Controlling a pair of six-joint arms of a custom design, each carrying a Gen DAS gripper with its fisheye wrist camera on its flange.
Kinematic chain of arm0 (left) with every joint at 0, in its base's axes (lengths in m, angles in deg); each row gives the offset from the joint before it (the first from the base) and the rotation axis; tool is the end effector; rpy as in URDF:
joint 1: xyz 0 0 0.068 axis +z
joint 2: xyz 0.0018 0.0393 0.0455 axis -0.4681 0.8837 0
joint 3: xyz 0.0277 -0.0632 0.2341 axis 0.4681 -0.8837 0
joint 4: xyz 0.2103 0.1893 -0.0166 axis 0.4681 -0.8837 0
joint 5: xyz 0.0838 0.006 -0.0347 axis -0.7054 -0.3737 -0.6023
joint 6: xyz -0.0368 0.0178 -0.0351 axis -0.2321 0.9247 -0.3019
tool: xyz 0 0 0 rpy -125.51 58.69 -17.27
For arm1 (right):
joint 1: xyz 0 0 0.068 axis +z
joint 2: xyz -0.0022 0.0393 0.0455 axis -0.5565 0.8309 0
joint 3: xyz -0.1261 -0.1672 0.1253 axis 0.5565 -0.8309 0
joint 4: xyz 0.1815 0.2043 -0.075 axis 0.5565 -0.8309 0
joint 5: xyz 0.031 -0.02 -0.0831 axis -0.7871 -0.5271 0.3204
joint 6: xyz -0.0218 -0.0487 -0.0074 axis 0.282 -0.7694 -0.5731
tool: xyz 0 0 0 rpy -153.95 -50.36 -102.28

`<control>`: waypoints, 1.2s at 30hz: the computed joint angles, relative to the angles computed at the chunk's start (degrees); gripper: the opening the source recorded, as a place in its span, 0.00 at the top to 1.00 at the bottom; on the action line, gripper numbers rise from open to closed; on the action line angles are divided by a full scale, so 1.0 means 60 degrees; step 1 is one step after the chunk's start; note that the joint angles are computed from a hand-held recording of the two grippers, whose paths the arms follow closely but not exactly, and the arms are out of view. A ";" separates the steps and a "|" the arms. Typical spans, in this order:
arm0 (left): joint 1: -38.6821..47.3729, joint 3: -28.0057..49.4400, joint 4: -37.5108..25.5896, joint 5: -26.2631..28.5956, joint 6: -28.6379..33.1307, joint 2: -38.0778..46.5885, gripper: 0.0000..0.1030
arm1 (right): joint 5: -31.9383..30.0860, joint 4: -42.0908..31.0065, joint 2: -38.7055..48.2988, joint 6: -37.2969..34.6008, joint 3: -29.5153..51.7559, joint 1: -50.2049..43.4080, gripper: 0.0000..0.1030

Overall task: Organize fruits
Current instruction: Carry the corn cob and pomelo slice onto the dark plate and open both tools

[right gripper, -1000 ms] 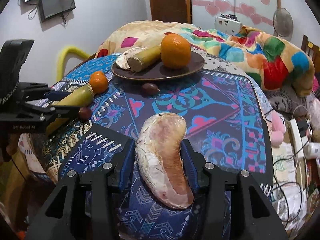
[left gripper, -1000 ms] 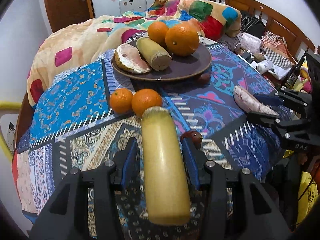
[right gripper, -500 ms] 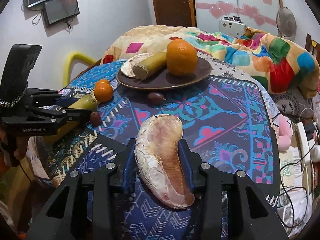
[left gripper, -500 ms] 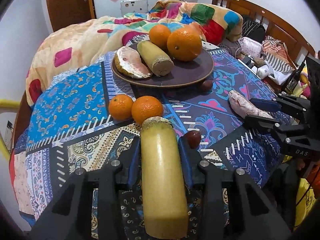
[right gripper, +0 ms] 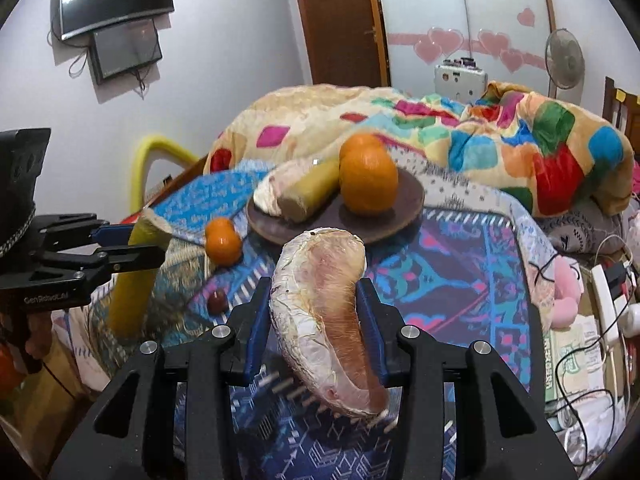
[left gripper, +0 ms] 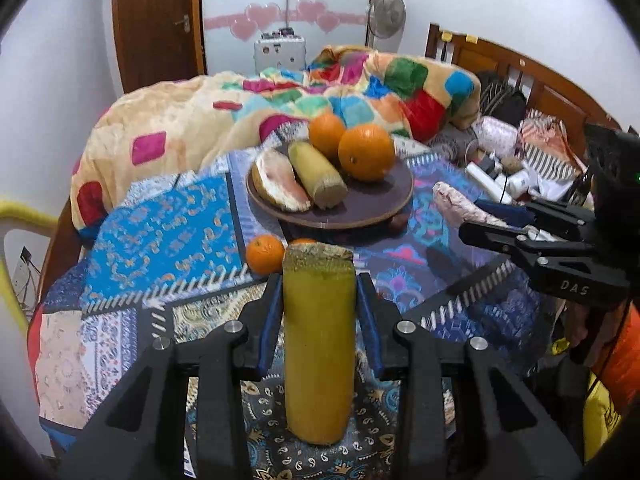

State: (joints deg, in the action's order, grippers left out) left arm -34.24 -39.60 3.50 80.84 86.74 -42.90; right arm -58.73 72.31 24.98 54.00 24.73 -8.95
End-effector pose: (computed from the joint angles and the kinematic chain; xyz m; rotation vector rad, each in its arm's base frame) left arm 0.2050 -0.0308 0.2024 0.4342 2.3228 -0.2431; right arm 0.2213 0.1066 0.1692 -0.4051 2.2017 0.4210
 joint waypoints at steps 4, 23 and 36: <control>0.0044 0.0220 0.0015 0.0160 -0.0179 -0.0239 0.65 | -0.0089 0.0207 0.0104 0.0089 0.0234 -0.0112 0.63; -0.0287 0.1513 0.1404 0.0052 -0.0398 0.1409 0.65 | -0.0508 0.1099 0.1434 0.0001 0.1293 -0.0854 0.63; -0.0088 0.2825 0.2558 0.0155 -0.0773 0.4143 0.65 | -0.0301 0.1354 0.2687 -0.0370 0.2279 -0.0772 0.63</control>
State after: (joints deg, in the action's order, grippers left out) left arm -34.77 -22.65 18.85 81.77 82.10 -18.04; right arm -60.53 80.44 41.10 51.78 38.41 -13.58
